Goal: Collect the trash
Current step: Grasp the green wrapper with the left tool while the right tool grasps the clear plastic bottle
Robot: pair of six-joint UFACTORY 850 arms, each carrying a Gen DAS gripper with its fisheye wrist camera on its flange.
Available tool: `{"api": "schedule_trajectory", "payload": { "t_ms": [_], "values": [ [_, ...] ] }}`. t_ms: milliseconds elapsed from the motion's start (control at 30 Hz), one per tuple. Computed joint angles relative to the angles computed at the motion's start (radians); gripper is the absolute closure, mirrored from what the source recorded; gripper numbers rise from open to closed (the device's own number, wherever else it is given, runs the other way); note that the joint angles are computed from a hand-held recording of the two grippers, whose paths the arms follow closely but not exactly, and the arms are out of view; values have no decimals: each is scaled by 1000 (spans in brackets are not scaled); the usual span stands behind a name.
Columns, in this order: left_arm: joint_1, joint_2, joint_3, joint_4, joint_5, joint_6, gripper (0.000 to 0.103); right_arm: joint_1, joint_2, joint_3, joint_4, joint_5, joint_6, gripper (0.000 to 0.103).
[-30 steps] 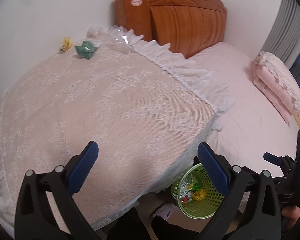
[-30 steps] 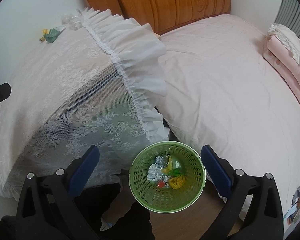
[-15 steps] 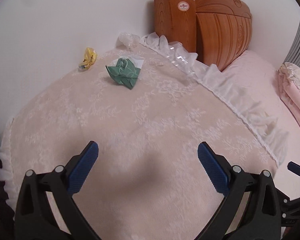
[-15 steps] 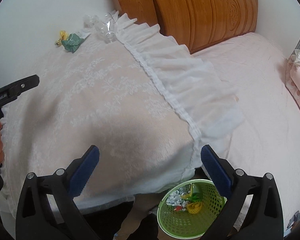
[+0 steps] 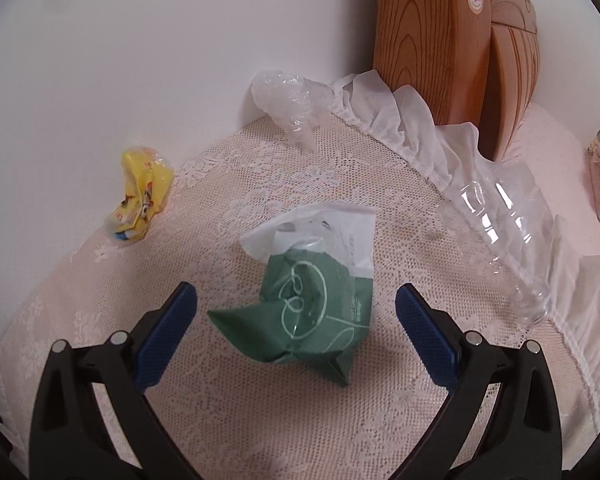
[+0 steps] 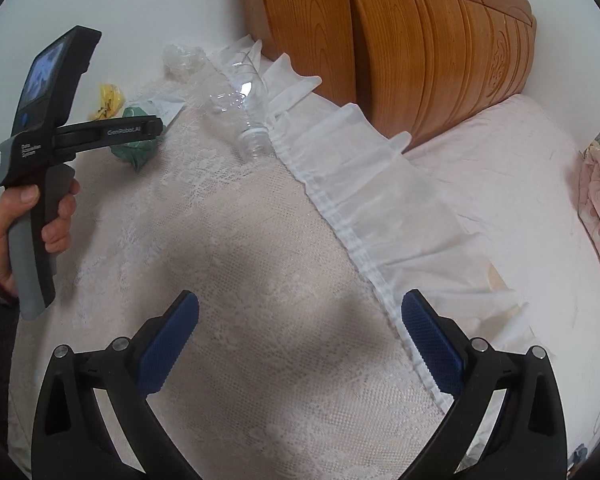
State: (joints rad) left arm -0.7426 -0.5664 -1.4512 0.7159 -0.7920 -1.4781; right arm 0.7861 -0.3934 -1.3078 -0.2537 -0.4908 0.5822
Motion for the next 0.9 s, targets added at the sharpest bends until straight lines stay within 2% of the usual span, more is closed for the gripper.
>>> {"api": "schedule_trajectory", "payload": {
  "t_ms": [33,100,133,300,367,567,700,767,833,900],
  "values": [
    [2,-1,1,5,7,3,12,-1,-14,-18,6,0,-13,2],
    [8,2,10,1,31,11,29,-1,-43,-55,12,-9,-32,2],
    [14,7,19,-5,53,14,31,-2,-62,-83,2,-17,-33,2],
    [23,54,82,37,122,-68,37,-9,-140,-203,-28,-4,-52,2],
    [20,81,111,58,138,-101,40,-11,-200,-289,-22,-10,-106,2],
    [-11,177,205,137,127,-202,41,4,-356,-495,-119,-76,-157,2],
    [-36,232,258,156,97,-242,41,8,-463,-639,-88,-142,-213,3],
    [-47,253,280,156,86,-255,41,9,-490,-674,-73,-161,-228,15],
    [-61,276,302,150,80,-272,41,9,-513,-707,-16,-195,-272,40],
    [-77,298,325,141,81,-297,41,11,-504,-695,-6,-189,-268,41]
  ]
}}
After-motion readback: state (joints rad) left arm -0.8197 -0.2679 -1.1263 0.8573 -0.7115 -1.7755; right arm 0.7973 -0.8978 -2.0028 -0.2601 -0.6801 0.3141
